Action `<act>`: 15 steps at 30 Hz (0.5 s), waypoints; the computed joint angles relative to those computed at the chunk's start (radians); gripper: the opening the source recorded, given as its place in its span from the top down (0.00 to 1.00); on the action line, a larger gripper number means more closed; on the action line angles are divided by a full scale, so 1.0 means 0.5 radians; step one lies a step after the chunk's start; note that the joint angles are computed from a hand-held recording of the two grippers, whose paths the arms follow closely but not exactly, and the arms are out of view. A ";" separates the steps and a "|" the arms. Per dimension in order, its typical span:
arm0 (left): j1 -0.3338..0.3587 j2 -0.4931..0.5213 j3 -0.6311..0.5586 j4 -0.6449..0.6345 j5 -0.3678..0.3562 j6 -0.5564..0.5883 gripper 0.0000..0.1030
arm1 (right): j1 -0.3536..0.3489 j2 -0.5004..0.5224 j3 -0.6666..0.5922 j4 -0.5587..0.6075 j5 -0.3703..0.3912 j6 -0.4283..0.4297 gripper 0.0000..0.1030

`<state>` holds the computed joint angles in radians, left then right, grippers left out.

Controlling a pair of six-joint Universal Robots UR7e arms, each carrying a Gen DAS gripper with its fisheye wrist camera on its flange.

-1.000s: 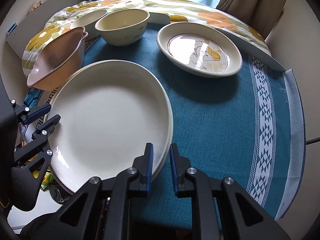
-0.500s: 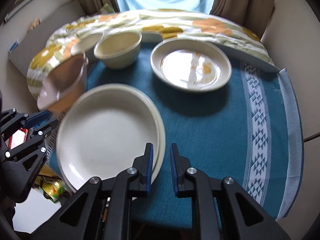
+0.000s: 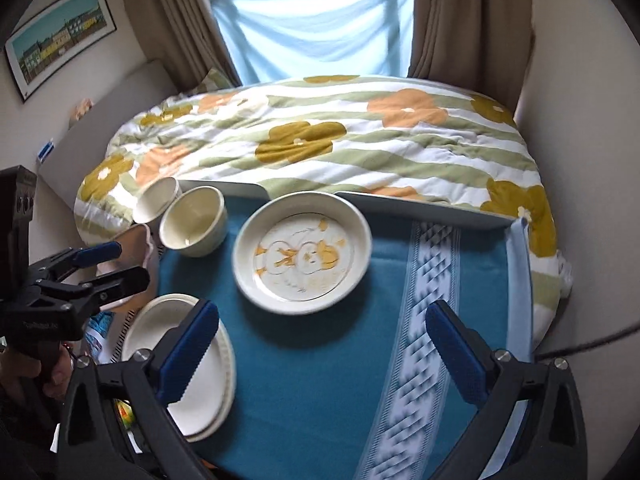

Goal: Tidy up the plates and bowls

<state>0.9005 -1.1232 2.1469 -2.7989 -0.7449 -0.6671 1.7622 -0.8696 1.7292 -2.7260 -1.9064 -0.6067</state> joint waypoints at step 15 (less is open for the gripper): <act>0.426 0.496 -0.471 0.183 -0.223 -0.513 0.54 | -0.248 0.856 -1.420 1.554 0.083 -0.189 0.45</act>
